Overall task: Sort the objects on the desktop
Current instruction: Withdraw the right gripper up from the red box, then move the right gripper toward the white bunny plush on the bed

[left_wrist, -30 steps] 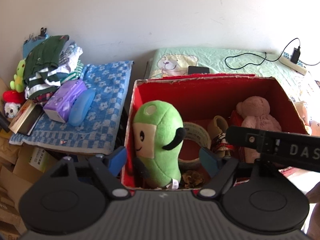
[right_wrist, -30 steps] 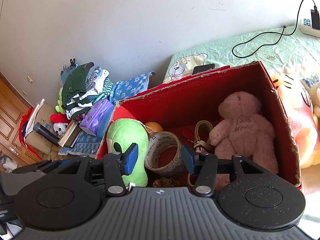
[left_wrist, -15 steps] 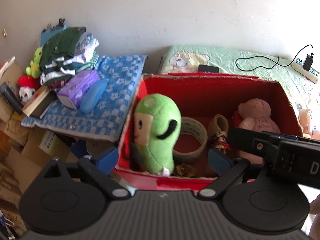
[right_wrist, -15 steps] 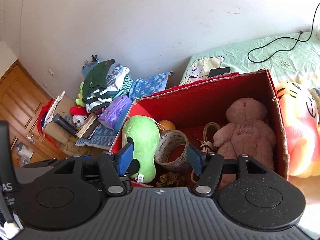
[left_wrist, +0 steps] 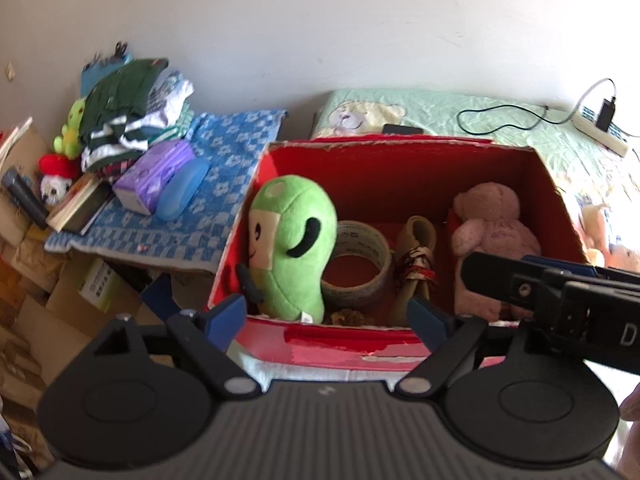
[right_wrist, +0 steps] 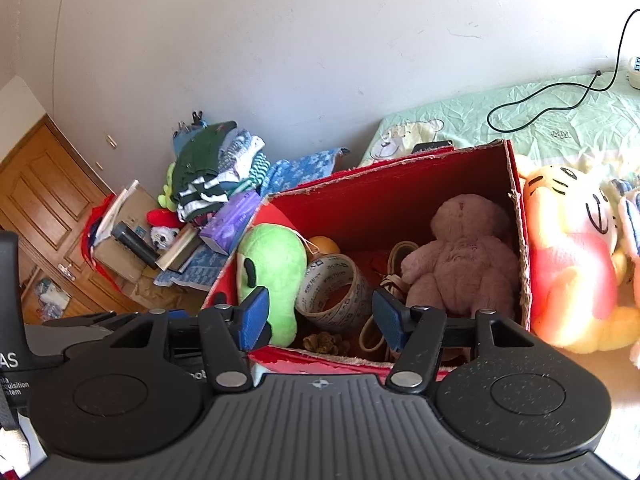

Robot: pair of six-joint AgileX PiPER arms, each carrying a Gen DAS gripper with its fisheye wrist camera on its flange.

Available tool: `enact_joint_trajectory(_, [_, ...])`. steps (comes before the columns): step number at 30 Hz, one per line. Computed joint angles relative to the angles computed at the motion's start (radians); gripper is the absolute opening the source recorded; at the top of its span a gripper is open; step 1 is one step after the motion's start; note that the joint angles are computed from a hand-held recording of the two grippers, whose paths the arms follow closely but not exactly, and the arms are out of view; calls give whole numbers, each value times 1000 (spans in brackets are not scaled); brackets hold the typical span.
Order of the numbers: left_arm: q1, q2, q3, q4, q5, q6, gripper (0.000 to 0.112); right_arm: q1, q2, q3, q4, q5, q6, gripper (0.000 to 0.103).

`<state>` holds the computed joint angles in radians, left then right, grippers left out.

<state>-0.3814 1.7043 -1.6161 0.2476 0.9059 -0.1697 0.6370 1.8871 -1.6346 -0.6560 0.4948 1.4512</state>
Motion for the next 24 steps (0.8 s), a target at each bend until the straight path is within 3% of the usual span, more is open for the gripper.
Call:
enact_joint_trajectory(4, [-16,-2,4,-5,-7,47,90,27,-29,43,-127,2,118,62])
enact_joint_trajectory(11, [-5,36,-50,-108,23,184,93,72,-58,102,-298,78,368,62])
enact_joint_trajectory(19, [17,88,-106,-208,61,279,95,113,-90,149,-348,173,496,62])
enact_joint_trajectory(24, [-3,81,-98,-178,55,251,97,114,-146,221,-378,168,528,62])
